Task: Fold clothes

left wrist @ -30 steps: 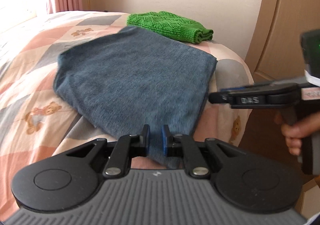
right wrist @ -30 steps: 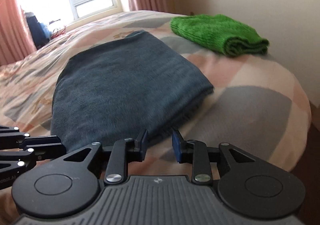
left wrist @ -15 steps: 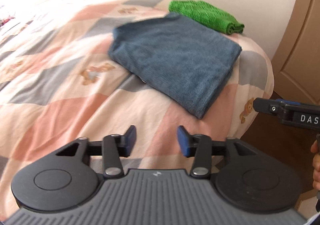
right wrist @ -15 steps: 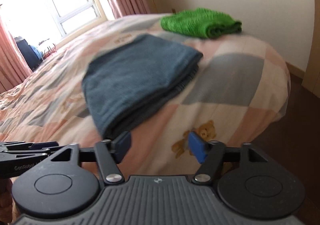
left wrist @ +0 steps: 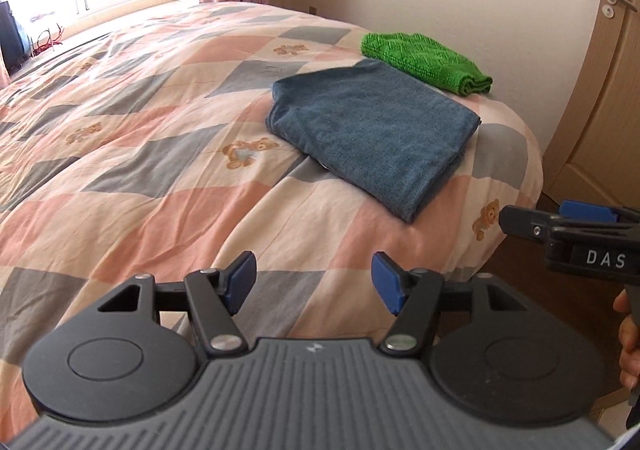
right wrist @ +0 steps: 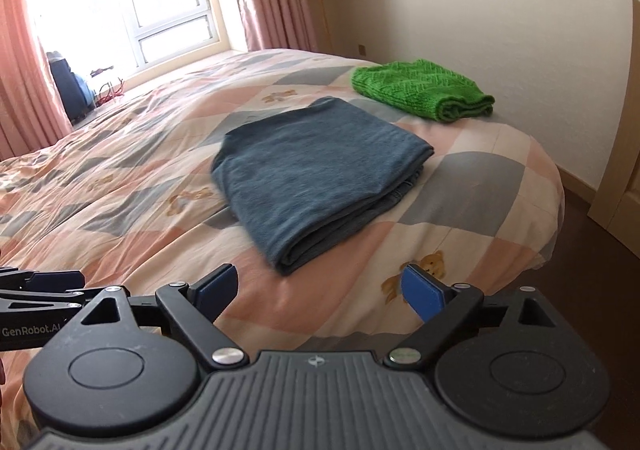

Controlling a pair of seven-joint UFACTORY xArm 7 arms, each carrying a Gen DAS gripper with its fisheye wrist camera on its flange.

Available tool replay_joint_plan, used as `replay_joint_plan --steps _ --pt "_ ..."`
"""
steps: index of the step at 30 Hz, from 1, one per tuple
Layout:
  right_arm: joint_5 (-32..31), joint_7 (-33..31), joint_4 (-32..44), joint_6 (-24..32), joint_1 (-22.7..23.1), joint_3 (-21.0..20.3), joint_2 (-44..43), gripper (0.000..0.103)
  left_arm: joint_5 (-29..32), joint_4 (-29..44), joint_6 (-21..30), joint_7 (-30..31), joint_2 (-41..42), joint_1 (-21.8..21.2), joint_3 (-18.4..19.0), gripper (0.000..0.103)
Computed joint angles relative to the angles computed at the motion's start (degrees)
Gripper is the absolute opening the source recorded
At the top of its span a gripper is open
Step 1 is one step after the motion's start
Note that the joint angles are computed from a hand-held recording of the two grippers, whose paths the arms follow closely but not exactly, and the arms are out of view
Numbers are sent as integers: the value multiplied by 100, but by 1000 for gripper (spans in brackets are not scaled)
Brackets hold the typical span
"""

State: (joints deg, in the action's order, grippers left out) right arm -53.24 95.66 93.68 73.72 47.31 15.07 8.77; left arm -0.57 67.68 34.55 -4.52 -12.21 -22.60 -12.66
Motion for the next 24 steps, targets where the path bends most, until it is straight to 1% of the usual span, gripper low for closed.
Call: replay_joint_plan --steps 8,14,17,24 --pt "-275 -94 590 632 434 -8 292 93 -388 -330 -141 264 -412 -48 155 61" --pt "-456 -150 1054 1238 841 -71 496 94 -834 -510 -268 654 -613 -164 293 64" --pt "-548 -204 1346 1538 1061 -135 647 95 -1046 -575 -316 845 -695 -217 360 64" --pt "-659 -369 1873 1850 1470 -356 943 96 -1360 -660 -376 1084 -810 -240 444 64"
